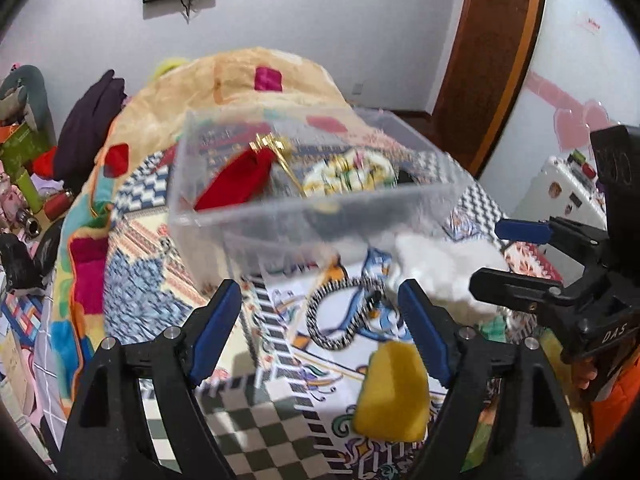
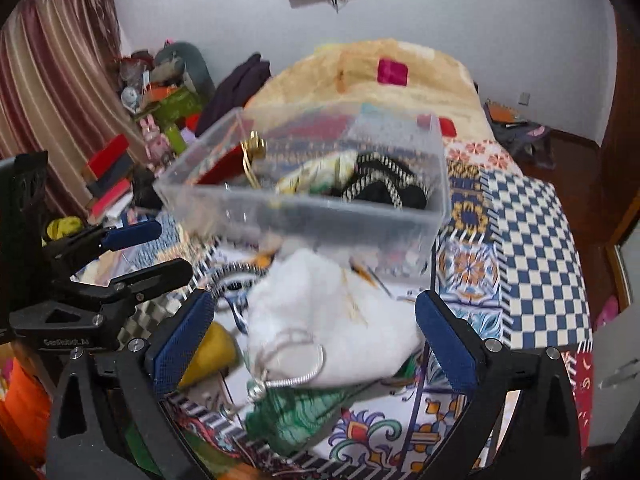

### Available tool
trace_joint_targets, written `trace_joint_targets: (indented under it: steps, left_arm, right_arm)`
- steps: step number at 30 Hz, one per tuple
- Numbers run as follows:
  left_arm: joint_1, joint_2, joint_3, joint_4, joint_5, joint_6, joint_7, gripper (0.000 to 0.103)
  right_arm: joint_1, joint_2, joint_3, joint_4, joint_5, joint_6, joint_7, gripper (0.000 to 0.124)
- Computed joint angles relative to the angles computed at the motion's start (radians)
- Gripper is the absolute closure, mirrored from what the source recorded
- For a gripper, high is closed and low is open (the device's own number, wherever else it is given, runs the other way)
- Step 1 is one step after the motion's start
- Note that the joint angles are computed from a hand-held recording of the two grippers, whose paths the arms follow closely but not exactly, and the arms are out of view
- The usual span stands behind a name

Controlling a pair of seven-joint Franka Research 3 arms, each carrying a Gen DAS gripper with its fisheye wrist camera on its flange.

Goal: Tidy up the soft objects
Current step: 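Grasp the white drawstring pouch with the right tool while the left tool grasps the braided bracelet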

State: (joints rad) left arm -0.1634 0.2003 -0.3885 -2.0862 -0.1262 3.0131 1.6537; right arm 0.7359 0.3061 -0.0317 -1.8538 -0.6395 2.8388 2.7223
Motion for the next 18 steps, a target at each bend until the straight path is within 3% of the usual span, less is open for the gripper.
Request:
trace_joint_targets:
  steps: [4, 9, 13, 18]
  left_arm:
    - [0.018, 0.030, -0.030, 0.012, -0.030, -0.016, 0.023, 0.023]
    - [0.079, 0.065, -0.107, 0.041, -0.153, -0.065, 0.139, 0.045]
    - [0.066, 0.080, -0.102, 0.055, -0.180, -0.074, 0.173, 0.058]
    - [0.016, 0.092, -0.057, 0.064, -0.124, -0.073, 0.129, 0.063]
  right_arm:
    - [-0.008, 0.008, 0.014, -0.006, 0.032, -0.011, -0.031, 0.023]
    - [0.009, 0.018, 0.001, -0.010, 0.042, -0.027, -0.031, 0.025]
    - [0.010, 0.012, -0.005, -0.017, 0.026, -0.031, -0.014, 0.044]
    - [0.010, 0.001, -0.012, -0.028, -0.007, -0.031, 0.024, 0.072]
